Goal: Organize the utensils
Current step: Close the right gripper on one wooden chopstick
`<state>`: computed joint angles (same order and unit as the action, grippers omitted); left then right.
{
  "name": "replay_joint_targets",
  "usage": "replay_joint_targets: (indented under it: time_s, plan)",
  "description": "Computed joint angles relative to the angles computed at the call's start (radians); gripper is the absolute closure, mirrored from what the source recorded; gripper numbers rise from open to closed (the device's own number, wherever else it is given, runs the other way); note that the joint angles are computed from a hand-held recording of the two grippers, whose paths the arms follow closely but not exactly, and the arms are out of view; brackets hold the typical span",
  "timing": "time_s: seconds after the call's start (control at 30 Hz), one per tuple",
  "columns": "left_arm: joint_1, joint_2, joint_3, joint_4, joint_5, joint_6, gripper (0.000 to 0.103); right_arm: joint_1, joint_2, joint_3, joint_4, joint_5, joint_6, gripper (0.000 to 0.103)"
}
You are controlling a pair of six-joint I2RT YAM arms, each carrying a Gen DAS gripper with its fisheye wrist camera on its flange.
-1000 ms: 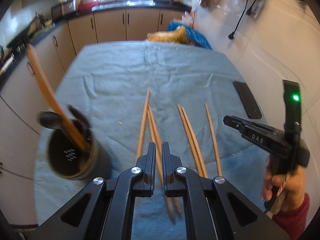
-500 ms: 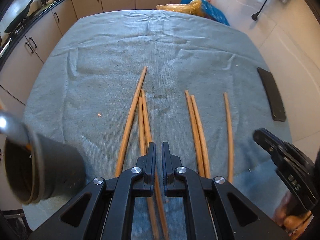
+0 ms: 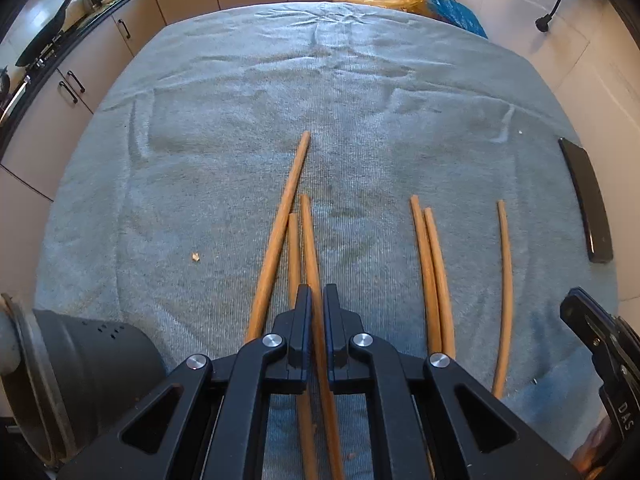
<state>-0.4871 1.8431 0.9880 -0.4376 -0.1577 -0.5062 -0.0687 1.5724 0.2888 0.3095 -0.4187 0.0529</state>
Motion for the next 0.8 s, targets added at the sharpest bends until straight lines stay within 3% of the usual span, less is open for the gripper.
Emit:
replay_joint_targets:
  time_s: [0.3,0.53,0.8]
  plan:
    - [-0.038,0.008,-0.025,0.062,0.006,-0.015,0.096,0.018,0.041,0.045,-0.011,0.018,0.028,0.083]
    - [-0.045,0.003,-0.044,0.102,0.030,0.011,0.096,0.068,0.111,0.180,-0.112,0.051,0.079,0.083]
    - [-0.014,0.018,-0.033,0.119,0.062,0.050,0.096,0.192,0.237,0.334,-0.215,0.192,0.127,0.083]
